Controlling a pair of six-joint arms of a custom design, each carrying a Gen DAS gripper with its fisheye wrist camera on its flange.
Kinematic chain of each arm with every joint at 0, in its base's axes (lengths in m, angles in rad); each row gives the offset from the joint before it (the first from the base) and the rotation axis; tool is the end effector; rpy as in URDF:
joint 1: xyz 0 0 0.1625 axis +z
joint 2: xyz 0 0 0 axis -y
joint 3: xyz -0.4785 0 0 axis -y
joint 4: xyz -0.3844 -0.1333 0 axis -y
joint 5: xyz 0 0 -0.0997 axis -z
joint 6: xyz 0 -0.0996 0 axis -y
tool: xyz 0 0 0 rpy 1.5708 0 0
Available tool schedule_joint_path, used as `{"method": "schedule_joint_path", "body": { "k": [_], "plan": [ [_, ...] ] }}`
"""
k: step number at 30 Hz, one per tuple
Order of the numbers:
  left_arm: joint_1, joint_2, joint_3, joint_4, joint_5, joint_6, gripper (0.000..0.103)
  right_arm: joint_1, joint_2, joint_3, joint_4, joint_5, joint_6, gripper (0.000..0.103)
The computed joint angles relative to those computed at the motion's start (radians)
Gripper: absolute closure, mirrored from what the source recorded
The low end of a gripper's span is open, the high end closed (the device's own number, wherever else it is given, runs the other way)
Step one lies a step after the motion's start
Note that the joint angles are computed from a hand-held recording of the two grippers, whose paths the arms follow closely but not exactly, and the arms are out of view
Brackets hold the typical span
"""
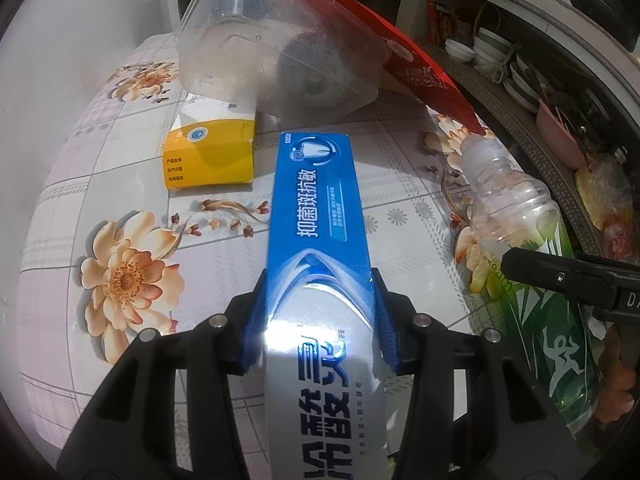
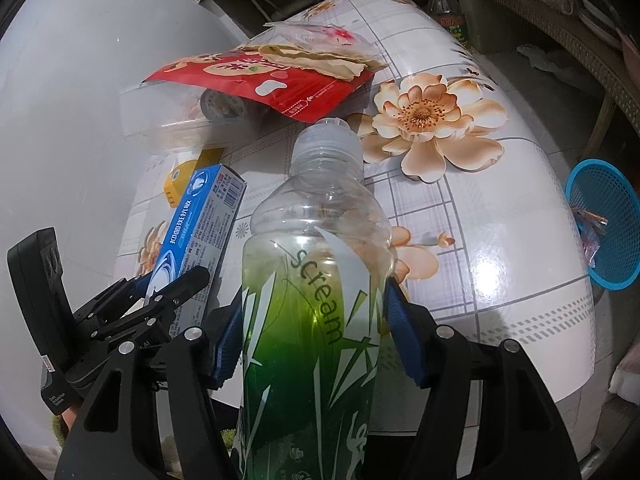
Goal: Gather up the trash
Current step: 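Lift the toothpaste box and green bottle and carry both toward the blue wastebasket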
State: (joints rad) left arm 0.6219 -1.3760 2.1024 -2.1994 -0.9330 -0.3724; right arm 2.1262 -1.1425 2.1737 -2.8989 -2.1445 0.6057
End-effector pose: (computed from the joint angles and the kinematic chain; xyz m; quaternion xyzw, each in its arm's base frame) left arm -0.2709 -0.4312 0.2873 0.2843 0.9050 -0.1555 0.2757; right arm 0.3394 -0.3967 0.2172 -0.0657 -0.9472 0.2721 0.1562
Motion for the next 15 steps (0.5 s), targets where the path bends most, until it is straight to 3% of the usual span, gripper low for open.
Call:
{"method": "schedule_joint_path", "body": {
  "k": [15],
  "plan": [
    [-0.011, -0.016, 0.01, -0.023, 0.01, 0.006, 0.059, 0.0, -0.004, 0.006, -0.003, 0.012, 0.01, 0.04]
  ]
}}
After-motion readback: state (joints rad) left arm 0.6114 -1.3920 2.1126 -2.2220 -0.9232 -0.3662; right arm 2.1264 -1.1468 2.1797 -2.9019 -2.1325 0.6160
